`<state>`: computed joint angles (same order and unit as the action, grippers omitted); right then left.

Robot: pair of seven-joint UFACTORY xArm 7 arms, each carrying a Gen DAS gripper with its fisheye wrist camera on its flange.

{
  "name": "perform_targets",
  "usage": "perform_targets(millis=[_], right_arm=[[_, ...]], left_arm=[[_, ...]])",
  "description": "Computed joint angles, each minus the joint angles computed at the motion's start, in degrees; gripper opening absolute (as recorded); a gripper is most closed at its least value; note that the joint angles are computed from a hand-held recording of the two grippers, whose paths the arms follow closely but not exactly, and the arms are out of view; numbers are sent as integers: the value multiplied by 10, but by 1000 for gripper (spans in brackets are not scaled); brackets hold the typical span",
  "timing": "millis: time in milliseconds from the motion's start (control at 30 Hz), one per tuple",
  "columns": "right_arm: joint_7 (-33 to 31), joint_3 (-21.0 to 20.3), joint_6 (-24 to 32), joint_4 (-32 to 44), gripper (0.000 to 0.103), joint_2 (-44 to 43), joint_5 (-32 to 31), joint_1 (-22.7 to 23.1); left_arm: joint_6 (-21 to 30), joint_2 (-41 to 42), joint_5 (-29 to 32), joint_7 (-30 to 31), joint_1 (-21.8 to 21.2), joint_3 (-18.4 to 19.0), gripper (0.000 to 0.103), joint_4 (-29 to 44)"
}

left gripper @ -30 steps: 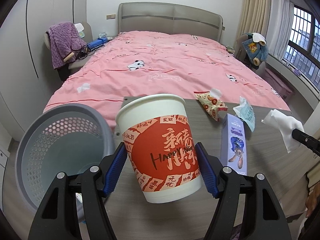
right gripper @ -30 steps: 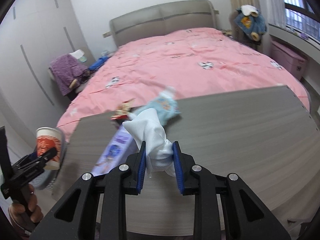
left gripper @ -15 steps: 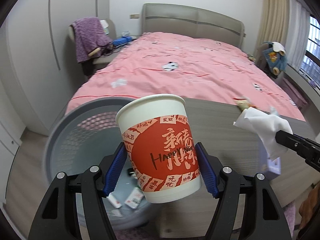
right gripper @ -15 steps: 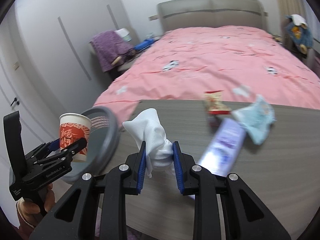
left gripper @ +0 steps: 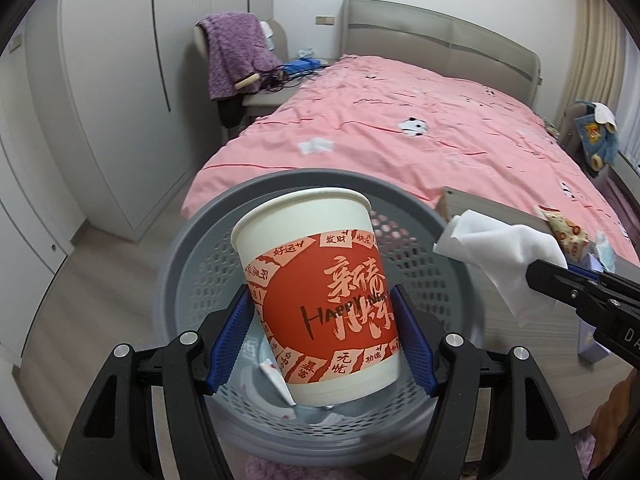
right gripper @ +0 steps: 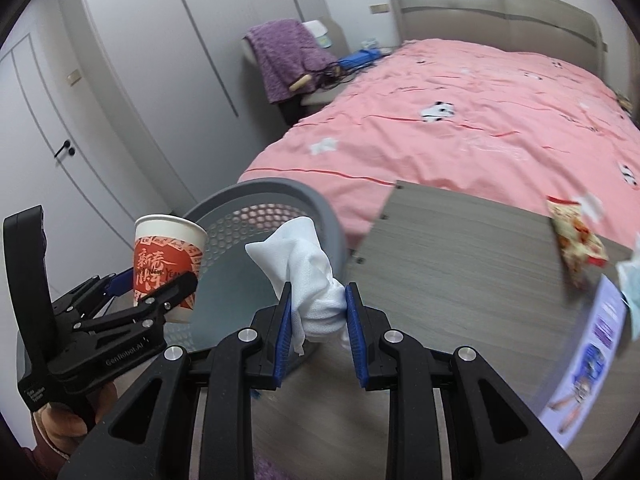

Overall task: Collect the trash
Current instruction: 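Open both grippers to drop the cup and cloth into the basket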

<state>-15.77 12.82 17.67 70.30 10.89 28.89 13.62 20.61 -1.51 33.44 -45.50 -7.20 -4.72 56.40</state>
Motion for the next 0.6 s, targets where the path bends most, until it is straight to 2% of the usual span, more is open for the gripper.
perform_targets(millis=[200,600], right_arm=[[15,2,15,53,25,43,-39,14],[72,-6,38,102,28,88,-123,33]], left_arm=[[13,-4,28,-28,9,3,67,-4],[27,6,28,-38,16,11,67,0]])
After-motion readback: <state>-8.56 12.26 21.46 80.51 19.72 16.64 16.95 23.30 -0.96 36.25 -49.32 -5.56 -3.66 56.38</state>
